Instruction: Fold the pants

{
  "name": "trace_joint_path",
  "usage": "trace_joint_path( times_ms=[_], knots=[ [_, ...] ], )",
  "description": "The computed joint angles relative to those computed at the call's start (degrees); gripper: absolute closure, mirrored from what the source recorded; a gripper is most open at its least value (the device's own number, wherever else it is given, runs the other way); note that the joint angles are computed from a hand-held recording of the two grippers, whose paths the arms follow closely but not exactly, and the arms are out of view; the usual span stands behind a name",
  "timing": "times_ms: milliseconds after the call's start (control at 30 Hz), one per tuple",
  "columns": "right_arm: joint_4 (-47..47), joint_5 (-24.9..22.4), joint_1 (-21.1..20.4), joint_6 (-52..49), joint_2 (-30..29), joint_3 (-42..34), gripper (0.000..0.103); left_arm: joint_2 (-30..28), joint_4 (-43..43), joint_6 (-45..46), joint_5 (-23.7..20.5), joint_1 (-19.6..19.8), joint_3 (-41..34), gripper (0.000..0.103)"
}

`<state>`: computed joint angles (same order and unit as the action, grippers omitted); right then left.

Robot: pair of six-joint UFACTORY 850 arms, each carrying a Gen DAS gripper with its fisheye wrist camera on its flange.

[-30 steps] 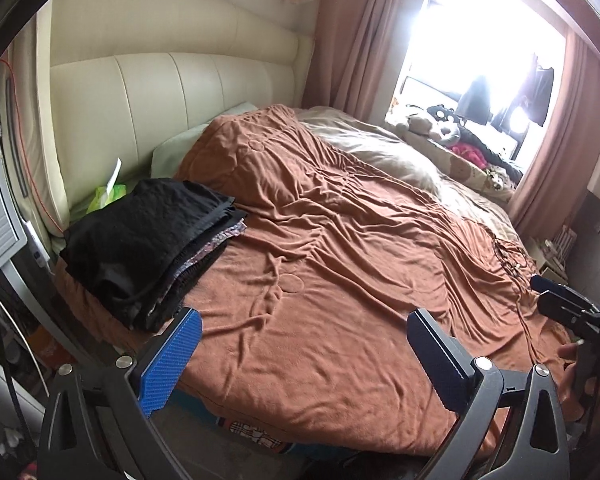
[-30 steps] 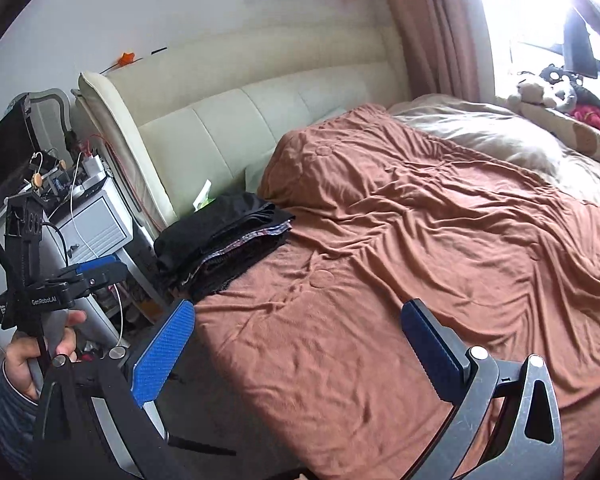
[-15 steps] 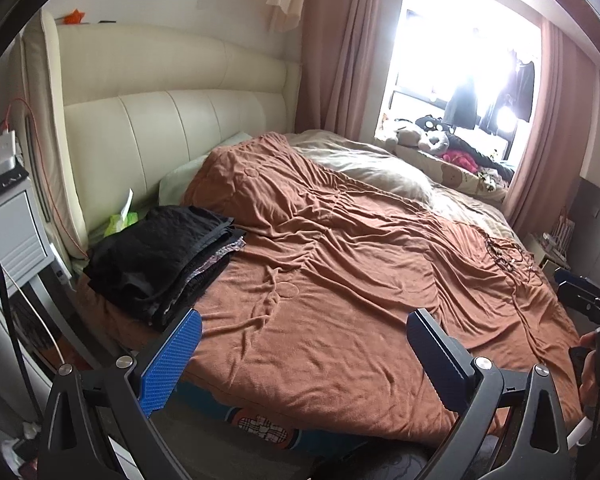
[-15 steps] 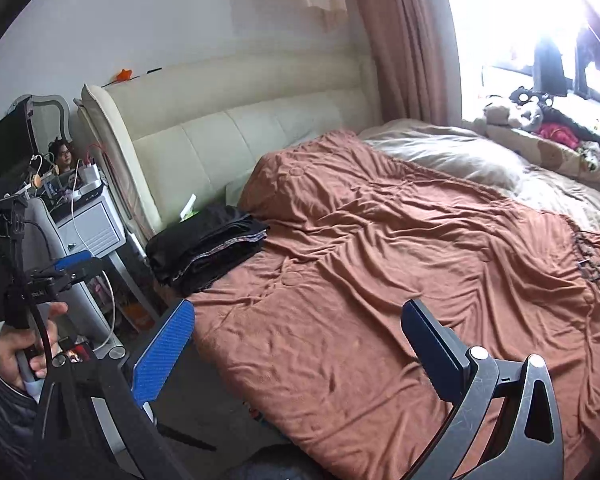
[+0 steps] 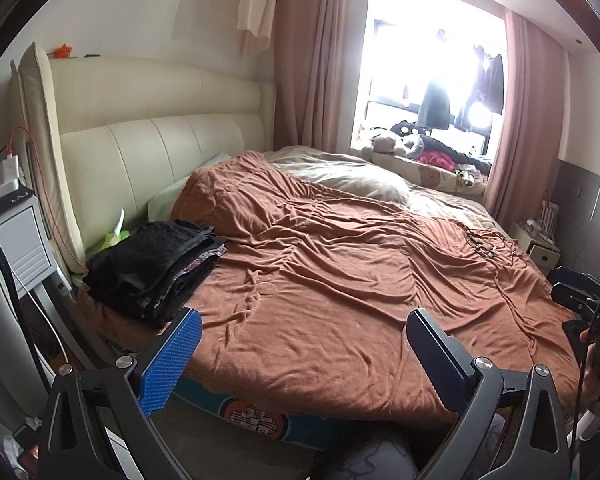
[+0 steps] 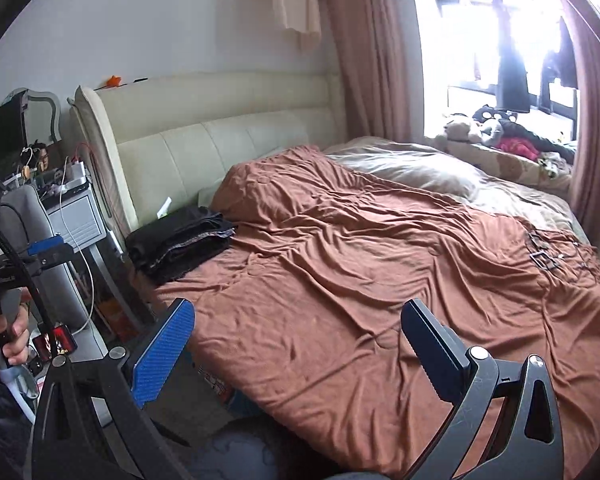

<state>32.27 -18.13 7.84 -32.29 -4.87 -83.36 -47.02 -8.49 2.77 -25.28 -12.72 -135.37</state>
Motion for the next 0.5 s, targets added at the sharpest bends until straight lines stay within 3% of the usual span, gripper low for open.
trace_joint_path(
  times_ms=[100, 300, 500],
  knots=[
    [-0.82, 1.74, 0.21, 1.35, 2.36, 3.31, 0.0, 4.2, 0.61, 0.15, 4.94, -0.9, 8.07, 0.0],
    [-0.82, 2.52, 0.1, 4.48, 6.8, 9.02, 0.0, 8.82, -4.16, 4.01, 10.11, -1.91, 17.39, 0.0],
    [-14.15, 4.71, 1.79, 18.47, 10.64, 13.78, 0.0, 11.57, -8.42, 9.31, 12.7, -2.83, 22.71, 0.0]
  ],
)
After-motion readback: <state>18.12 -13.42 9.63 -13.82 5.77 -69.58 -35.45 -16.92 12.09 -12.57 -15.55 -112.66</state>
